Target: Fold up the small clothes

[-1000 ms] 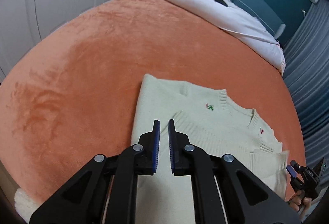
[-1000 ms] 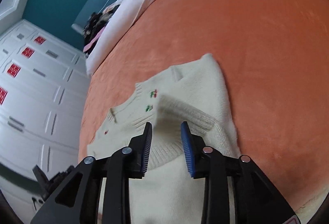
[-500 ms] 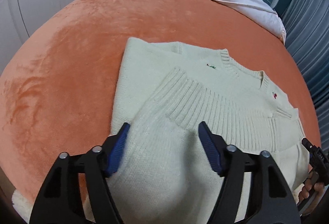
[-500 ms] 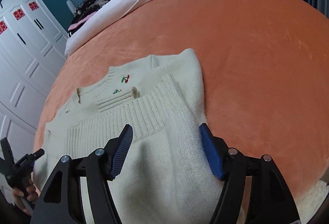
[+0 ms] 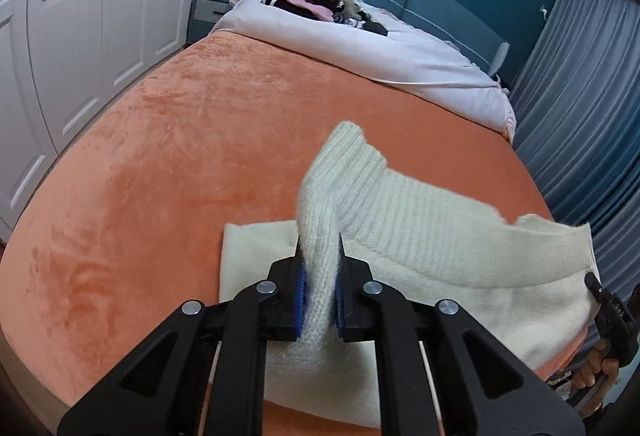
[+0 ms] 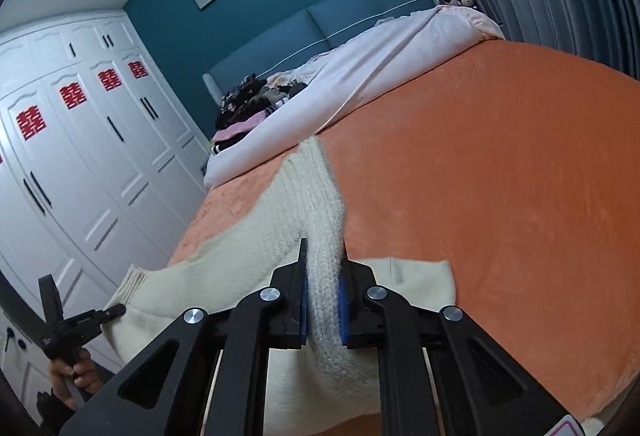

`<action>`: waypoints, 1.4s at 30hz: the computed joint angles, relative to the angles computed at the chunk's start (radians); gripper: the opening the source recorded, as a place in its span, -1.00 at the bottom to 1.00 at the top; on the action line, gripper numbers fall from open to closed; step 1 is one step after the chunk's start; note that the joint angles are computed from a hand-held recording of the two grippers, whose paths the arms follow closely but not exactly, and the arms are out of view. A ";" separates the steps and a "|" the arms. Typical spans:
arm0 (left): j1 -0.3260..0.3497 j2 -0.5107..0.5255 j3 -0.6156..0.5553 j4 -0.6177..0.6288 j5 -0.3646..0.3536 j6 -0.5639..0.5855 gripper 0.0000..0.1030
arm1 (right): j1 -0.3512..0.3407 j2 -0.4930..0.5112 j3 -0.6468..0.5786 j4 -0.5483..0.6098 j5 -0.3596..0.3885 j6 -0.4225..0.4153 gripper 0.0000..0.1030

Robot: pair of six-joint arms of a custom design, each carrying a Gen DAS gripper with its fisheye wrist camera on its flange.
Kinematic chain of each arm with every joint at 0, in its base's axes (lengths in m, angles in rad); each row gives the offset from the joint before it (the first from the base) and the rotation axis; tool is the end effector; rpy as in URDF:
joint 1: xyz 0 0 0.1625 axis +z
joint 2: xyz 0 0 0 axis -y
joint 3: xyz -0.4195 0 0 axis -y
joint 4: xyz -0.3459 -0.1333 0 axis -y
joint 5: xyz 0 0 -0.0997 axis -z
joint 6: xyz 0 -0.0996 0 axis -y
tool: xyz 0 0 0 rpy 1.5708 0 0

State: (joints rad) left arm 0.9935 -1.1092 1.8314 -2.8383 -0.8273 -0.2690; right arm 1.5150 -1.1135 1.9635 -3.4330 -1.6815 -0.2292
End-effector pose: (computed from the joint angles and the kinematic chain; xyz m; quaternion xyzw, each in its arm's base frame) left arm -0.1427 -0.5869 0.2985 0.0411 0.9017 -0.3724 0.2159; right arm 0.0914 -0.5563 0.3111 0.0489 -0.8723 0.4723 0.1166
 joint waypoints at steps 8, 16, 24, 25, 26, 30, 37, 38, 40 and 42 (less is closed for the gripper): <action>0.184 0.199 -0.134 0.172 -0.004 -0.088 -0.74 | -0.119 0.246 -0.256 0.323 -0.193 0.112 -0.79; 0.115 -0.017 0.147 0.037 0.012 -0.179 0.51 | -0.132 0.026 0.038 0.155 -0.156 0.111 0.40; 0.117 -0.037 0.345 -0.195 -0.067 -0.372 0.76 | -0.174 0.018 0.267 0.033 -0.095 0.197 0.48; 0.112 -0.025 0.337 -0.206 -0.055 -0.372 0.62 | -0.174 0.031 0.264 0.005 -0.073 0.198 0.46; 0.115 -0.013 0.320 -0.214 -0.061 -0.361 0.36 | -0.173 0.046 0.246 0.002 -0.053 0.212 0.41; 0.115 -0.047 0.272 -0.105 -0.114 -0.405 -0.78 | -0.181 0.027 0.208 0.038 0.033 0.289 -0.79; 0.032 -0.226 0.389 0.093 -0.132 -0.415 -0.80 | -0.195 -0.173 0.362 0.082 0.028 0.232 -0.83; 0.036 -0.235 0.412 0.116 -0.142 -0.439 -0.80 | -0.218 -0.187 0.388 0.110 0.004 0.227 -0.82; 0.058 -0.211 0.464 0.108 -0.138 -0.477 -0.76 | -0.243 -0.162 0.400 0.160 -0.077 0.213 -0.80; 0.054 -0.204 0.505 0.014 -0.116 -0.484 -0.68 | -0.244 -0.152 0.407 0.176 -0.121 0.225 -0.68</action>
